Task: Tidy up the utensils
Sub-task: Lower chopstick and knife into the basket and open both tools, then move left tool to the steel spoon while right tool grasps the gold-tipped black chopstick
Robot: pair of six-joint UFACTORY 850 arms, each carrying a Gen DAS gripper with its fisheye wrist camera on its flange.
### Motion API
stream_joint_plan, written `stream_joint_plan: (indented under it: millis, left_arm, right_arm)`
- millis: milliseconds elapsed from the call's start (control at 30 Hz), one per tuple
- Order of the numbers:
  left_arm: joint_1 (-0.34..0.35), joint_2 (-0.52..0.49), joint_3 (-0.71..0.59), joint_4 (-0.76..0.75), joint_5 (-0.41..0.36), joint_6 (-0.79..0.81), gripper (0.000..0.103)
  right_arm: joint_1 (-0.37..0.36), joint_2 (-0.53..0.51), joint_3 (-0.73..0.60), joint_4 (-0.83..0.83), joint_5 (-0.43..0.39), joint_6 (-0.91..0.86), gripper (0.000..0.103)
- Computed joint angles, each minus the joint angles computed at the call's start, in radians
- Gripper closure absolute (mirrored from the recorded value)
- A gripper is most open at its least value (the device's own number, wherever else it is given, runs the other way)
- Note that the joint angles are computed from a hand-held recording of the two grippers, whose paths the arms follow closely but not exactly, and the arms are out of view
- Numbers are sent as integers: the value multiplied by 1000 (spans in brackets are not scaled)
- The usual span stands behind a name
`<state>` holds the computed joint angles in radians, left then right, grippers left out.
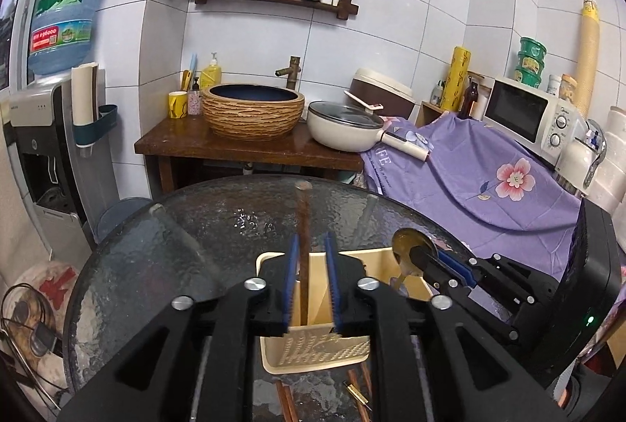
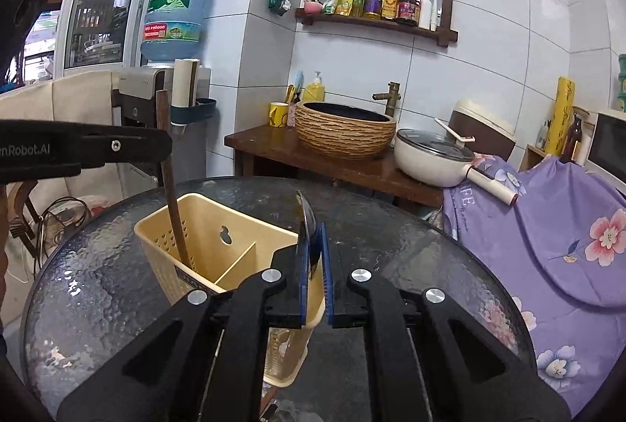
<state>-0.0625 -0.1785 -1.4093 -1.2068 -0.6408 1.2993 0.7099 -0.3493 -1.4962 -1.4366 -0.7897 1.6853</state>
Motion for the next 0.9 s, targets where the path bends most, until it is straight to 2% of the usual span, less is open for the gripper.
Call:
stream_joint_plan:
  millis: [67, 200, 300, 367, 467, 533, 733, 833, 900]
  left_arm:
    - [6, 11, 18, -23, -8, 24, 70]
    - [21, 47, 68, -86, -18, 78, 57]
    - [31, 89, 118, -126, 12, 126, 42]
    - [39, 114, 147, -137, 28, 137, 25]
    - [58, 153, 200, -160, 29, 174, 12]
    - [65, 175, 239, -139, 46, 191, 8]
    - [67, 195, 319, 8, 90, 142, 8]
    - [75, 195, 352, 72, 83, 106, 11]
    - [77, 194, 370, 114, 68, 92, 16]
  right_arm:
    - [7, 16, 24, -32, -2, 43, 58]
    - [28, 36, 51, -63, -34, 87, 56]
    - [42, 61, 77, -72, -32, 113, 56]
    - [52, 80, 94, -56, -30, 125, 56]
    - [64, 103, 115, -1, -8, 106, 54]
    - [75, 110, 124, 72, 7, 59, 54]
    - [95, 116, 163, 275, 54, -43, 54]
    - [99, 109, 179, 349, 66, -83, 54]
    - [102, 99, 186, 396, 70, -120, 54]
